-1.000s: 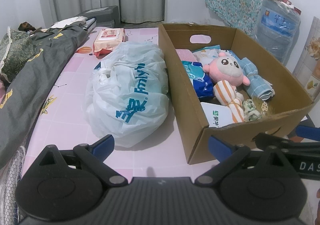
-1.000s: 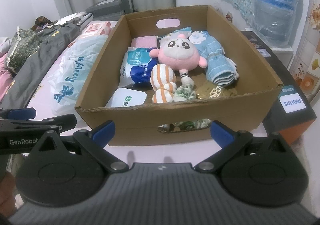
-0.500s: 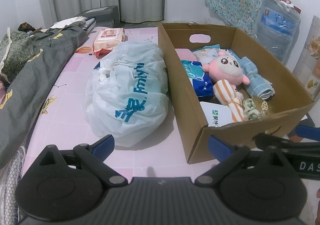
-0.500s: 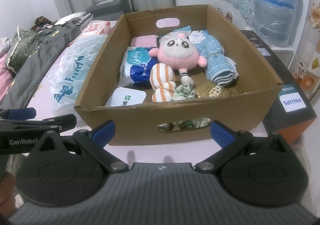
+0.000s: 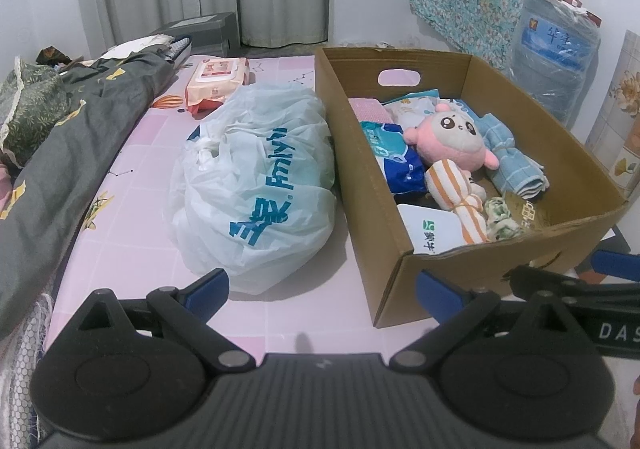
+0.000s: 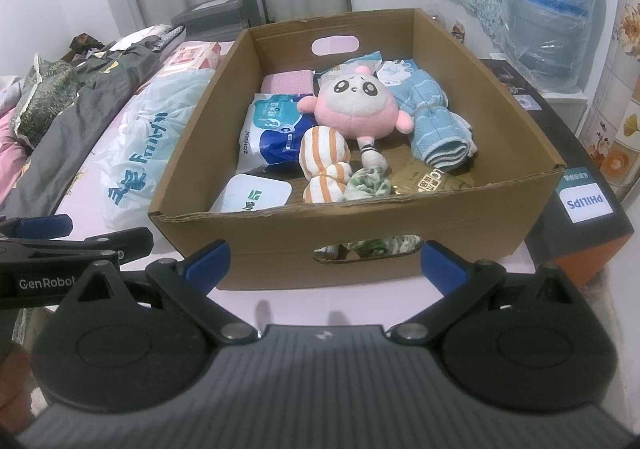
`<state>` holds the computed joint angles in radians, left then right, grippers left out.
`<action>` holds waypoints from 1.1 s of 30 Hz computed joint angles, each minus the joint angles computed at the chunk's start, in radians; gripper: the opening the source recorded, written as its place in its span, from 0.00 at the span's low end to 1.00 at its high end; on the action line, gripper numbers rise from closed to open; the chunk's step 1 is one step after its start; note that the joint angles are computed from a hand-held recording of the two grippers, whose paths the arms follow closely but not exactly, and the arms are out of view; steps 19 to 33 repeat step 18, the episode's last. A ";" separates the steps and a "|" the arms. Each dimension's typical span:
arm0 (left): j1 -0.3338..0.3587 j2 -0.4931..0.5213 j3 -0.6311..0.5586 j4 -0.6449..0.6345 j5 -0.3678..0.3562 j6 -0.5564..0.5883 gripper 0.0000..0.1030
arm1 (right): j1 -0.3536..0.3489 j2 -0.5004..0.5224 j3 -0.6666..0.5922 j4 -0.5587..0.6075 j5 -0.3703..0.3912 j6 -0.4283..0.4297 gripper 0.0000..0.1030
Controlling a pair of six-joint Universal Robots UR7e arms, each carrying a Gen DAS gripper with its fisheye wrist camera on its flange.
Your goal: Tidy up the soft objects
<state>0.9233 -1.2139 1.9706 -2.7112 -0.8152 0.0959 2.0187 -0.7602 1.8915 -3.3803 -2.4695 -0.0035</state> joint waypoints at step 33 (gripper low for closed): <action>-0.008 -0.001 -0.002 0.004 0.007 0.000 0.98 | 0.002 -0.002 0.007 -0.010 0.003 0.003 0.99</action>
